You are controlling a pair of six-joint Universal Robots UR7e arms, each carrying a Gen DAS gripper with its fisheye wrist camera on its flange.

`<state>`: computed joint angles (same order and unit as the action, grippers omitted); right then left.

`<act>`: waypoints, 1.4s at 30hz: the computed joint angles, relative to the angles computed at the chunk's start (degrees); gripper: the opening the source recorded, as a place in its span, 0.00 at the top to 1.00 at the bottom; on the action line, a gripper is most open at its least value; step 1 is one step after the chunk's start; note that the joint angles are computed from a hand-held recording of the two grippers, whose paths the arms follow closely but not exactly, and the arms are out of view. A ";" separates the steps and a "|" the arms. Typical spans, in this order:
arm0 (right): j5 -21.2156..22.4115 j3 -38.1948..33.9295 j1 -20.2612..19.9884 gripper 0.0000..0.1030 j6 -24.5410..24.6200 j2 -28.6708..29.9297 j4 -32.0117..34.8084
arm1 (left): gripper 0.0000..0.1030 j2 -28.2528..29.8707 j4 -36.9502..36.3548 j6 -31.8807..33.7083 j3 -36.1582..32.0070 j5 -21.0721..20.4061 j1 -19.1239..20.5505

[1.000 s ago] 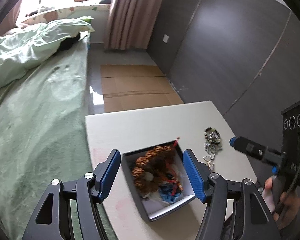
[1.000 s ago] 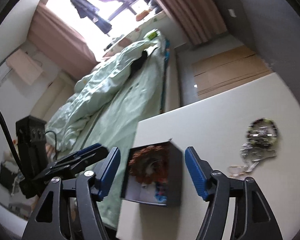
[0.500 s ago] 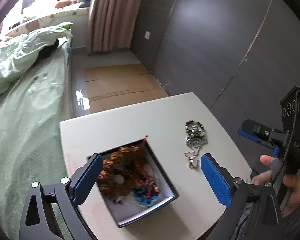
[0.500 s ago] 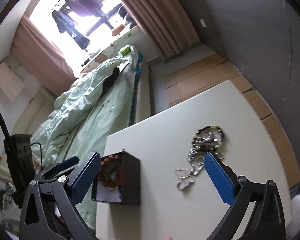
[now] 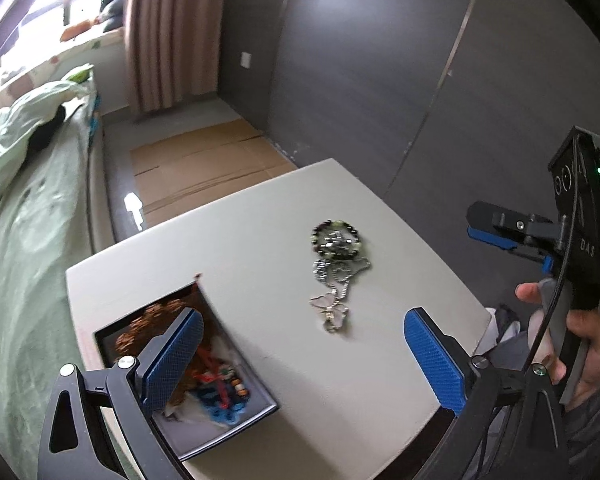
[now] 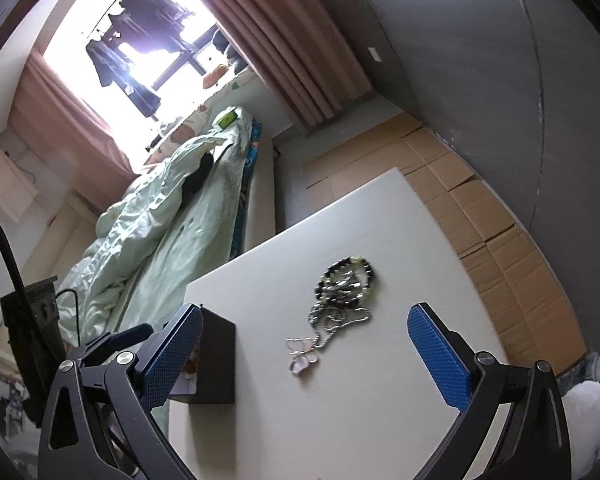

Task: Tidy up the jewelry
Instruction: 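Move the left tool to the pink butterfly charm and grasp it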

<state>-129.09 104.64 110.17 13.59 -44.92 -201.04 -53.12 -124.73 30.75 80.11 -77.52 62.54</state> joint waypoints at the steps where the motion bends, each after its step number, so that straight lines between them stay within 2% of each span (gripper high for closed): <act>1: -0.31 0.67 -0.05 0.00 -0.19 -0.37 -0.84 | 0.02 0.19 0.56 0.00 -0.11 -0.07 -0.14; 5: -0.47 3.19 -0.56 0.00 -0.24 -1.88 -3.24 | 0.05 1.55 3.45 -0.19 -1.11 1.21 -0.75; 7: -0.23 4.13 -0.86 0.00 0.33 -2.58 -3.55 | 0.17 2.46 4.96 -0.33 -1.76 2.24 -0.96; 9: -0.24 5.15 -1.30 0.00 1.28 -3.26 -3.79 | 0.24 3.56 7.11 -1.18 -2.72 2.77 -1.01; 12: 0.33 6.43 -2.02 0.00 2.86 -4.19 -4.13 | 0.27 4.55 8.26 -1.53 -3.02 3.45 -1.18; 19: 0.44 8.19 -3.18 0.00 5.09 -5.26 -4.21 | 0.28 7.04 8.81 1.11 -2.78 6.27 -2.32; 27: 1.81 8.37 -4.32 0.00 6.52 -5.88 -2.07 | 0.28 8.76 9.69 13.69 -2.00 13.42 -3.91; 36: 2.96 8.12 -4.97 0.00 7.58 -5.94 -0.38 | 0.28 12.50 18.44 18.43 -8.81 16.14 -3.49; 42: 2.35 7.31 -5.23 0.00 10.04 -5.97 4.19 | 0.36 15.36 24.95 20.14 -13.24 16.79 -3.45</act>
